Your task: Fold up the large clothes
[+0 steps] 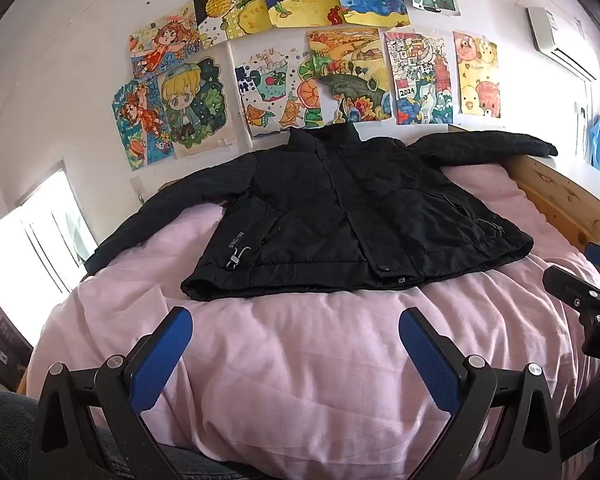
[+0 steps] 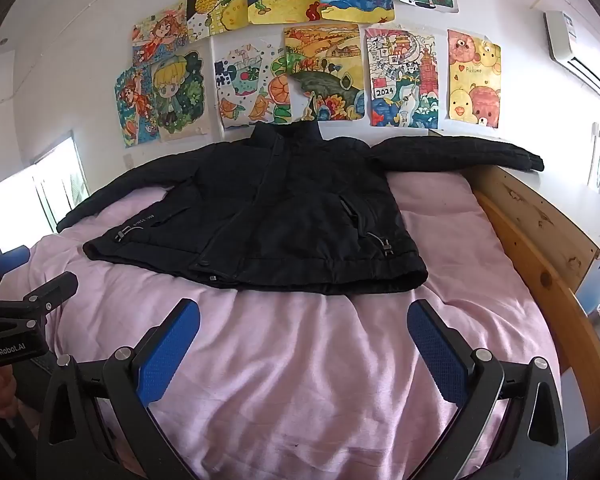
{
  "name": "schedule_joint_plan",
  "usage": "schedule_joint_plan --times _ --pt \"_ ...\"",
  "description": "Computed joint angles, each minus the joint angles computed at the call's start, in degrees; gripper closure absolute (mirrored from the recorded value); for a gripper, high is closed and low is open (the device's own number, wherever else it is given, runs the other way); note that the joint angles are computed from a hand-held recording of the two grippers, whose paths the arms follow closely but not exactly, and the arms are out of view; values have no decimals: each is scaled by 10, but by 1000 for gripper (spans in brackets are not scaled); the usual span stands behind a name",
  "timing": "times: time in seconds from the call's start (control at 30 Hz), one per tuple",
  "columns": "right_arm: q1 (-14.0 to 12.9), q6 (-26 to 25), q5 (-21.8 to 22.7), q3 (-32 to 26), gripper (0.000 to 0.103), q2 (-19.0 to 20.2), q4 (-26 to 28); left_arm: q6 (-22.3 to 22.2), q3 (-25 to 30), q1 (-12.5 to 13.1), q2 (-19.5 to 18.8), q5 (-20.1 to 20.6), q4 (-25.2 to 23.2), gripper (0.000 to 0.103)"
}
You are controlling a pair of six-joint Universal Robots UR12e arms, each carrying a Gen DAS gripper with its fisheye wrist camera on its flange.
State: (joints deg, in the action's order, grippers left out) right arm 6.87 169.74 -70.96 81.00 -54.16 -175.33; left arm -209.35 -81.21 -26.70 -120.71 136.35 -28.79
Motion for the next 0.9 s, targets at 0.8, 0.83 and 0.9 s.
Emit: schedule_joint_plan --times 0.8,0.83,0.9 --pt "3 3 -2 -2 1 -2 5 -1 1 -1 0 1 -2 0" --pt "3 3 -2 -2 1 -2 5 -1 1 -1 0 2 -2 0" --pt "4 4 -2 -2 1 -3 6 -2 1 -2 -1 3 -3 0"
